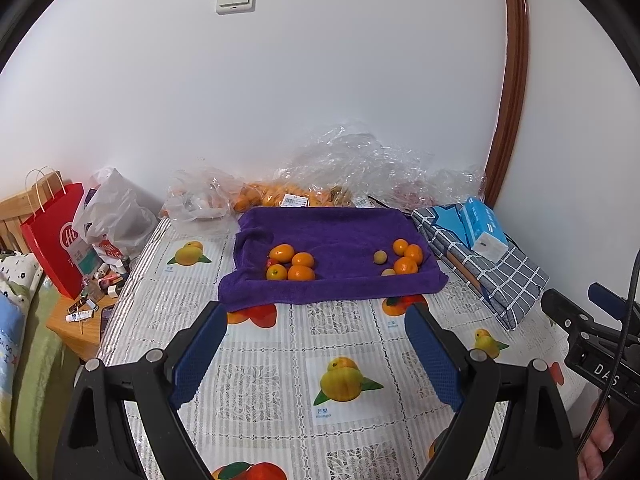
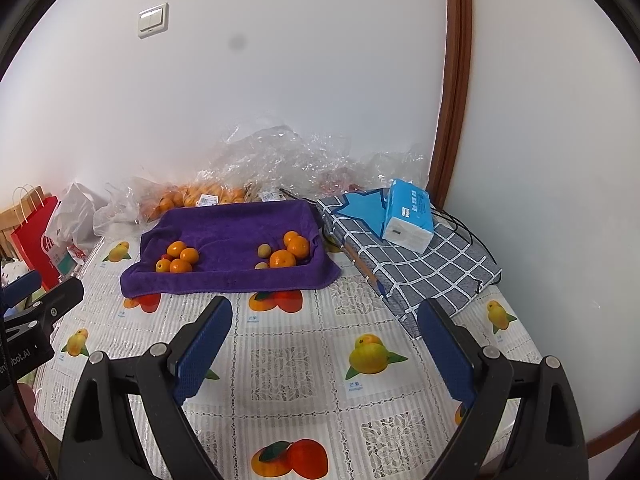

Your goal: Organize fruits

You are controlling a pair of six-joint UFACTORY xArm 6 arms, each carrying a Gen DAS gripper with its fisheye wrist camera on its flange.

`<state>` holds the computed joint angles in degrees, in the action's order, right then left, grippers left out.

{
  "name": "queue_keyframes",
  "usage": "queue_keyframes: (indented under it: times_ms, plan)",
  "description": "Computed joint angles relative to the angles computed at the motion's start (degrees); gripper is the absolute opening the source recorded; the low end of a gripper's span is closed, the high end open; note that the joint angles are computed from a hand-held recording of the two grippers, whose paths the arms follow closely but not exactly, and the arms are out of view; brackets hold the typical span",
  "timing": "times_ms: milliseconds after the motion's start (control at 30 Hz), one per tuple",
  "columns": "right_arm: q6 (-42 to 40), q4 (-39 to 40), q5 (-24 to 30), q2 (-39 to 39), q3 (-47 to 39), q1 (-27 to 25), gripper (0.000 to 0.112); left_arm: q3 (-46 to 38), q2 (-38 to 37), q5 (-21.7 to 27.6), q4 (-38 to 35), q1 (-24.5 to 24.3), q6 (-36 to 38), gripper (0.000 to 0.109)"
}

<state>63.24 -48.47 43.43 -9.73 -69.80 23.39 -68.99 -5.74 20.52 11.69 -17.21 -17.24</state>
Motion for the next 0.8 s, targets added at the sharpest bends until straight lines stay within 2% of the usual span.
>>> queue_keyframes:
  times_ms: [800]
  plan:
    - [0.46, -0.18, -0.56, 0.68, 0.0, 0.14, 0.093, 0.39, -0.16, -0.28, 0.51, 0.58, 0.02, 0.092]
